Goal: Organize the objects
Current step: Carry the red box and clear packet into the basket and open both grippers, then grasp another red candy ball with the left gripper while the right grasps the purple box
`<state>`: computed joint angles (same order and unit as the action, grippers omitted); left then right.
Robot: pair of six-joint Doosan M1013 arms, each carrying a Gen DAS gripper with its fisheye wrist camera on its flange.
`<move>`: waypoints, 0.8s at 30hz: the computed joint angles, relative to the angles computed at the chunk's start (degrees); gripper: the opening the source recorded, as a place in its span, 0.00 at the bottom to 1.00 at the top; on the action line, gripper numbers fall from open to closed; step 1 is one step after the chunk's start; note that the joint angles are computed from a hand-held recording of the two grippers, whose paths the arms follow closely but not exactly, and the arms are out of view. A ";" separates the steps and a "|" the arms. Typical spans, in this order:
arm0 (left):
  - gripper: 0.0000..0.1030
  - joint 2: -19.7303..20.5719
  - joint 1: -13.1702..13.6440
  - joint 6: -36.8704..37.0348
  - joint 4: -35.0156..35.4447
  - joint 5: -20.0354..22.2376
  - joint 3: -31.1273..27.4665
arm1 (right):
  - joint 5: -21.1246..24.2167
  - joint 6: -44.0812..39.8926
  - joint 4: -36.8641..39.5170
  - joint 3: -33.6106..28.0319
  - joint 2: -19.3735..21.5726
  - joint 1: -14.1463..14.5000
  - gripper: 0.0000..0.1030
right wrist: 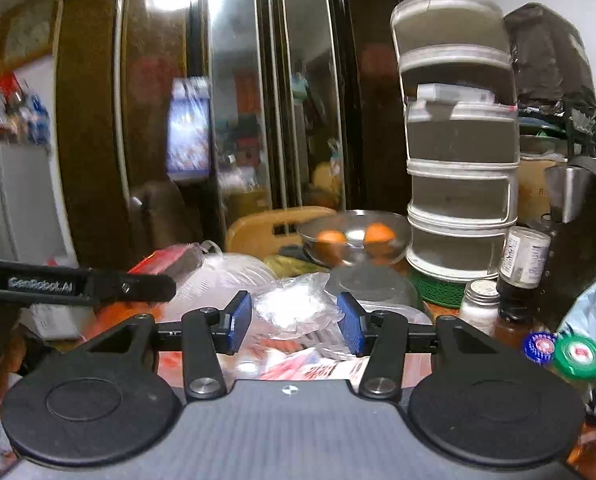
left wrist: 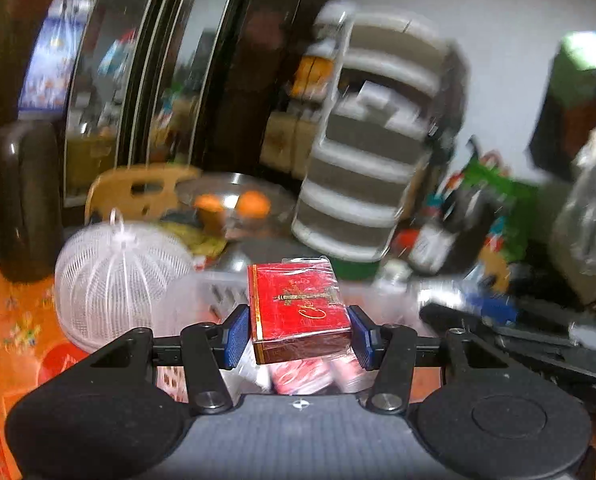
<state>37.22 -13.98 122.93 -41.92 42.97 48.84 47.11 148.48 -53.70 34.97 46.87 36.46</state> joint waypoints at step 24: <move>0.85 -6.30 0.74 16.83 -9.08 -11.24 22.86 | -7.88 17.92 -2.52 25.20 -7.98 5.97 1.00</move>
